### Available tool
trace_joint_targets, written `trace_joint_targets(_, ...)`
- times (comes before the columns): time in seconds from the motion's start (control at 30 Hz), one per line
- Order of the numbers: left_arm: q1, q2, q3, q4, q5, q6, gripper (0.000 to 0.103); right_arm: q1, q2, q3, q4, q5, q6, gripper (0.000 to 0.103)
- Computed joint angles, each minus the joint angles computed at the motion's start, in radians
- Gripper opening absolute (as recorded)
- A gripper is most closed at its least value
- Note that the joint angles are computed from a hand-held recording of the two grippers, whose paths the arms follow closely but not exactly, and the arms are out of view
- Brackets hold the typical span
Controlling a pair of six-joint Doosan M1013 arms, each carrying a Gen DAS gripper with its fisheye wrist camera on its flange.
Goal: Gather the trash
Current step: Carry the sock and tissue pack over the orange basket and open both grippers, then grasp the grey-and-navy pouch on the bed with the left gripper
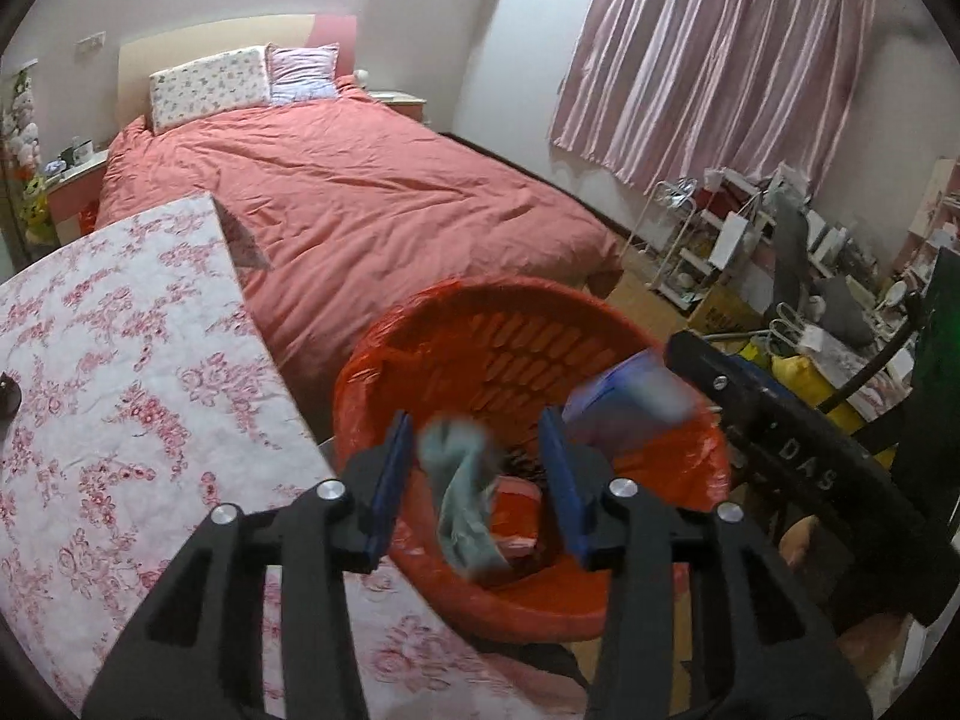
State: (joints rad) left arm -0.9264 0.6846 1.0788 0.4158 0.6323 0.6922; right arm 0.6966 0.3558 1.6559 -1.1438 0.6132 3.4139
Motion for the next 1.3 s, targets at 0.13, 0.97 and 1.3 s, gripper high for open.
trace_joint_targets(0.13, 0.01, -0.009, 0.023, 0.027, 0.029, -0.031, 0.05, 0.001, 0.004, -0.003, 0.041, 0.002, -0.028, 0.07)
trace_joint_targets(0.97, 0.133, -0.176, 0.276, 0.381, 0.366, -0.565, 0.085, 0.073, 0.08, -0.155, 0.293, -0.024, -0.419, 0.073)
trace_joint_targets(1.3, 0.15, -0.166, 0.28, 0.388, 0.45, -0.578, 0.085, 0.097, 0.117, -0.218, 0.375, -0.005, -0.547, 0.073)
